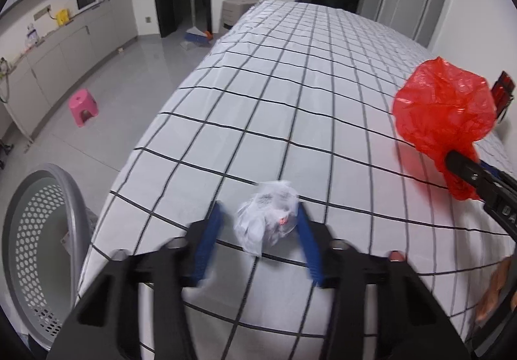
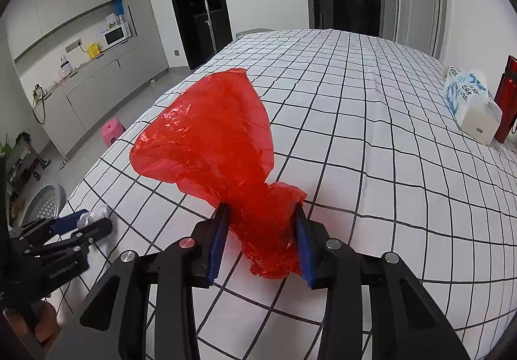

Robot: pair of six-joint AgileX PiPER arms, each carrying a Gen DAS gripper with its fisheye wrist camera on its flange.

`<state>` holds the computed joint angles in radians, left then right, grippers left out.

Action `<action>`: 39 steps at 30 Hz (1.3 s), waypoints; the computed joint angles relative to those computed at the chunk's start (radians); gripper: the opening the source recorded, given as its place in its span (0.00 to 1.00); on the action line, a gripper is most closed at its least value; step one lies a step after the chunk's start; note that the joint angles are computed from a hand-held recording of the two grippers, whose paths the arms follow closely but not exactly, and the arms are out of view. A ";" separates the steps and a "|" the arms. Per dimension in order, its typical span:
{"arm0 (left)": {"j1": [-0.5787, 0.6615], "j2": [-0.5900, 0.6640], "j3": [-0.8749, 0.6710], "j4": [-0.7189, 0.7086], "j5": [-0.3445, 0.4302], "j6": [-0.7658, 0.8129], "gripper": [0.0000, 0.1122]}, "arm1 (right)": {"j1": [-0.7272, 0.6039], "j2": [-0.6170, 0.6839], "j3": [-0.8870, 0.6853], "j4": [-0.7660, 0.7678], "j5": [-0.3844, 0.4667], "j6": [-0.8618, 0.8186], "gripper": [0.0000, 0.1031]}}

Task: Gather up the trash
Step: 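Close the right gripper on the red plastic bag while the left grasps the white paper ball, then carry the red bag and paper ball over the grey basket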

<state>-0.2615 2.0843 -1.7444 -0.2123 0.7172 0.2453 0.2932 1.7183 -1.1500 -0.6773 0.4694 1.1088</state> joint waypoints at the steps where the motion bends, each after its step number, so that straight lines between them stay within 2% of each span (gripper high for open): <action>1: 0.004 -0.001 0.001 -0.014 0.003 0.014 0.28 | 0.003 -0.001 0.005 -0.007 -0.002 0.010 0.36; 5: 0.027 -0.022 0.028 -0.065 0.007 0.062 0.28 | 0.012 0.000 0.005 -0.017 0.002 0.025 0.36; 11: 0.065 -0.115 0.159 -0.089 -0.055 0.123 0.28 | 0.050 -0.011 0.012 -0.041 0.011 0.073 0.36; 20: 0.158 -0.229 0.279 -0.135 -0.093 0.216 0.28 | 0.188 -0.014 -0.002 -0.103 0.063 0.216 0.36; 25: 0.257 -0.287 0.331 -0.206 -0.087 0.337 0.28 | 0.290 0.015 -0.055 -0.121 0.101 0.284 0.36; 32: 0.437 -0.311 0.346 -0.292 -0.061 0.498 0.28 | 0.411 0.154 -0.264 -0.052 0.140 0.252 0.36; 39: 0.616 -0.229 0.235 -0.308 -0.002 0.551 0.28 | 0.500 0.417 -0.690 0.141 0.232 0.021 0.36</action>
